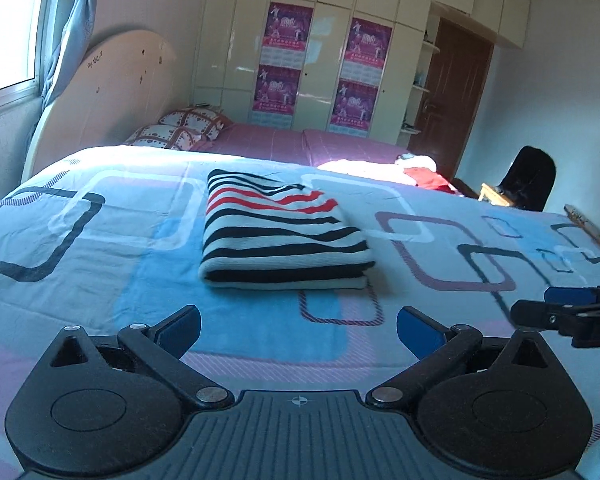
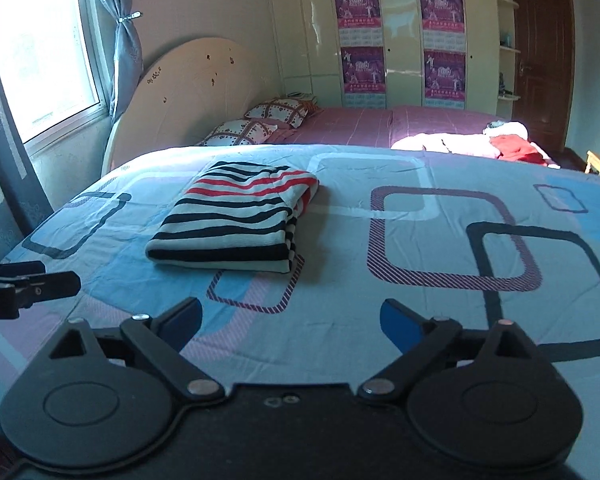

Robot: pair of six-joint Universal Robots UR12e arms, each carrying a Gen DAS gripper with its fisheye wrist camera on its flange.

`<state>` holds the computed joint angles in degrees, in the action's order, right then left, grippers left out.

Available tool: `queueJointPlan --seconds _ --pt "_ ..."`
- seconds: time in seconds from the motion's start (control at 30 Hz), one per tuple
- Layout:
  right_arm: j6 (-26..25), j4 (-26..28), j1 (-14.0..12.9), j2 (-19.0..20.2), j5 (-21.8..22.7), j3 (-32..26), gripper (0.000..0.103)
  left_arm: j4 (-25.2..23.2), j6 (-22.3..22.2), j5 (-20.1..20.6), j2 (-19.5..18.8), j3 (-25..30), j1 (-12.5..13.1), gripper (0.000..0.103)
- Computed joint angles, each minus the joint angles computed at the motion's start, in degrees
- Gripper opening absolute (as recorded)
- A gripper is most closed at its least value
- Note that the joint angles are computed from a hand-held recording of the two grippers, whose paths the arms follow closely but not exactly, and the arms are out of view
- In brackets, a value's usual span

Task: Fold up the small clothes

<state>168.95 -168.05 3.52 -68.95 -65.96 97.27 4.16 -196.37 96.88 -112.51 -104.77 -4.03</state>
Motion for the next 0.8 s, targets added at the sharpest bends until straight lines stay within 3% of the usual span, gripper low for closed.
queueJointPlan --seconds 0.2,0.4,0.8 --pt "-0.31 -2.55 -1.54 -5.48 1.21 6.71 0.096 1.88 0.02 5.09 3.76 -4.53 -3.83 0.103" --pt "0.43 -6.35 -1.52 -8.81 -1.58 11.02 0.096 1.45 -3.17 6.24 7.05 -7.57 -5.67 0.103" --pt "1.73 -11.54 -0.95 -9.63 -2.11 12.53 0.096 4.82 -0.80 8.47 9.32 -9.39 -7.23 0.103"
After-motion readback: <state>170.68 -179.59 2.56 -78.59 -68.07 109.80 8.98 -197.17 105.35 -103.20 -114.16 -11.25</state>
